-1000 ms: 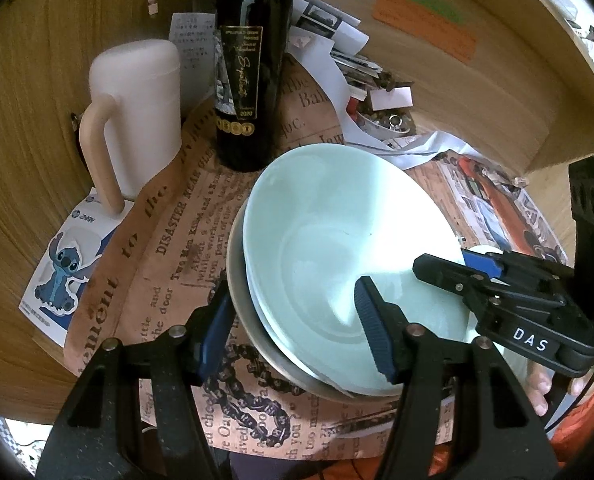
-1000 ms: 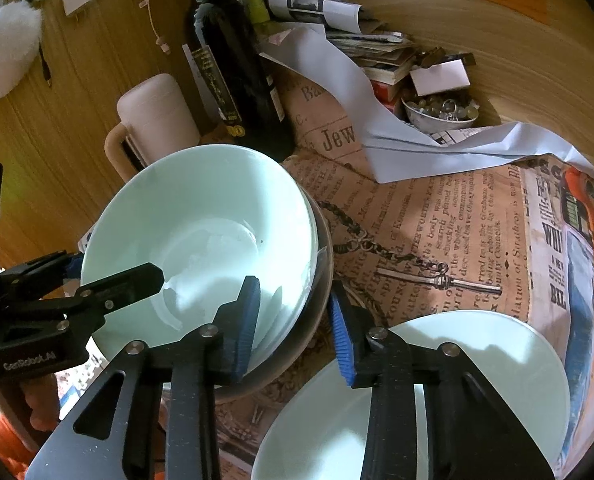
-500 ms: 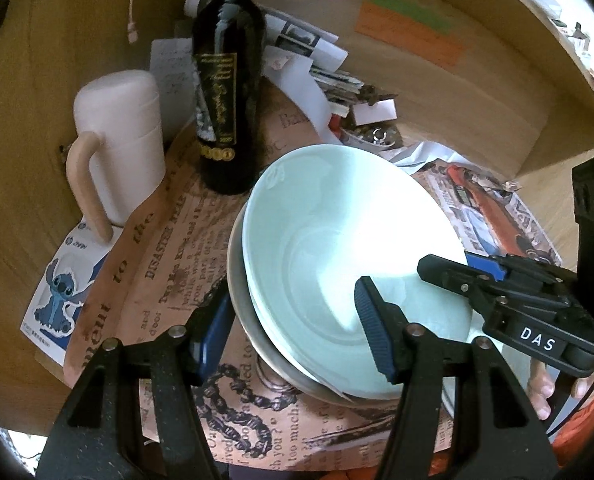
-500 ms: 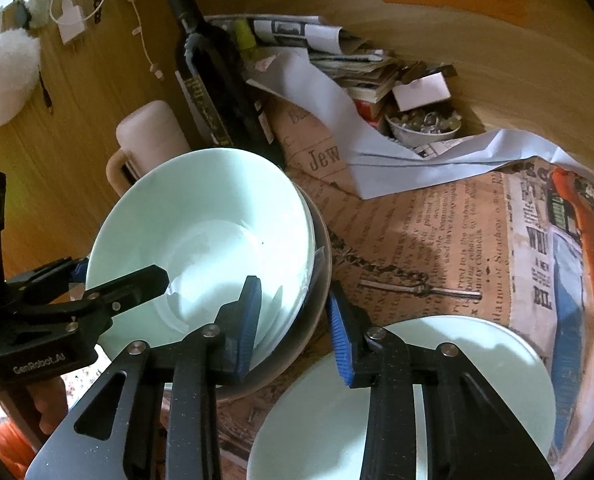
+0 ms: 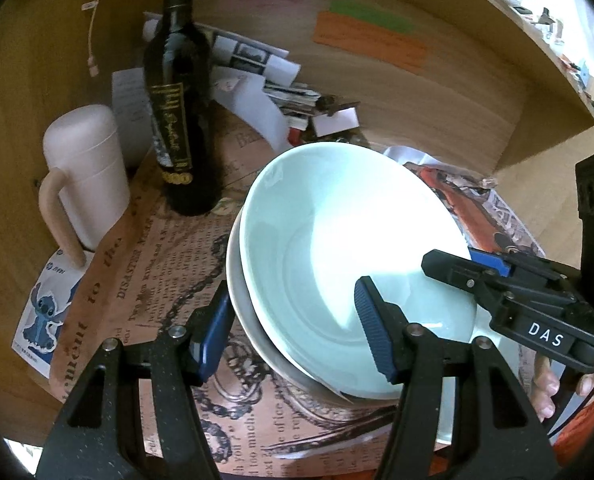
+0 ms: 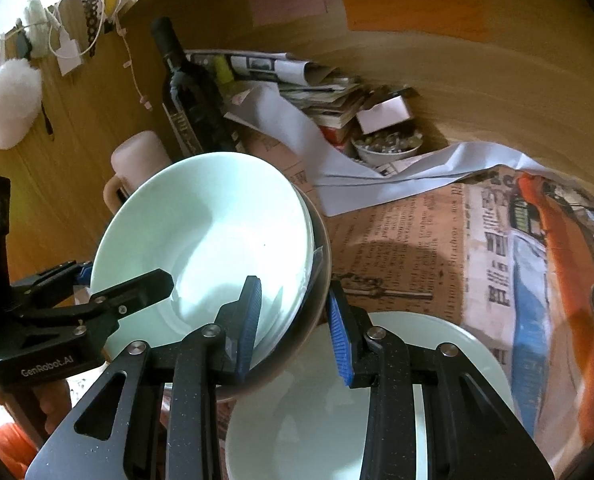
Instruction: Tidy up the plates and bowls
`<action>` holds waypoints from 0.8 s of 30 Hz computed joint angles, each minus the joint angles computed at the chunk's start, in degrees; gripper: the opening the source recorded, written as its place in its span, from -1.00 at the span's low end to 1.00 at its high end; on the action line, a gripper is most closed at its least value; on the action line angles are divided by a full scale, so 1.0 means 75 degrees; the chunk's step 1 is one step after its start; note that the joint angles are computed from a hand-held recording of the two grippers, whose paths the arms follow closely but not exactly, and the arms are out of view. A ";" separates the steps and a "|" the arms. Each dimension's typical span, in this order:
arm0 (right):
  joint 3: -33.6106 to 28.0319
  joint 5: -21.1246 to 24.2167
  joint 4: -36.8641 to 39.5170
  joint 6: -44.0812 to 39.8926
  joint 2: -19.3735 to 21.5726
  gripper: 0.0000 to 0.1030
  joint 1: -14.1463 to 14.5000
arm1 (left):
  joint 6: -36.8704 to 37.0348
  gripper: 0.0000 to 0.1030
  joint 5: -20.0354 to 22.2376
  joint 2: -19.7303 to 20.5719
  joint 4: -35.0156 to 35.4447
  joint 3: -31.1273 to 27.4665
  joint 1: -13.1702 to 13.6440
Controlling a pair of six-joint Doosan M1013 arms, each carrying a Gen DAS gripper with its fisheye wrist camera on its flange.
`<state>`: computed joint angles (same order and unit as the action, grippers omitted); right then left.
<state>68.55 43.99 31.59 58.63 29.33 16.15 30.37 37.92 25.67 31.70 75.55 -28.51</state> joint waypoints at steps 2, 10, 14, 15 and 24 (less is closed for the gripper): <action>0.0079 -0.0081 -0.0008 0.0015 -0.0065 -0.42 -0.0033 | 0.0077 0.18 -0.0033 0.0018 -0.0021 -0.0043 -0.0023; 0.0424 -0.0373 0.0057 -0.0042 -0.0348 -0.42 -0.0217 | 0.0346 0.18 -0.0121 0.0070 -0.0042 -0.0201 -0.0175; 0.0618 -0.0537 0.0081 -0.0078 -0.0489 -0.42 -0.0303 | 0.0534 0.18 -0.0163 0.0109 -0.0225 -0.0293 -0.0233; 0.0662 -0.0569 0.0085 -0.0087 -0.0521 -0.42 -0.0324 | 0.0591 0.18 -0.0162 0.0121 -0.0269 -0.0323 -0.0252; 0.1075 -0.0840 0.0083 -0.0119 -0.0820 -0.42 -0.0504 | 0.0855 0.18 -0.0103 0.0197 -0.0305 -0.0551 -0.0446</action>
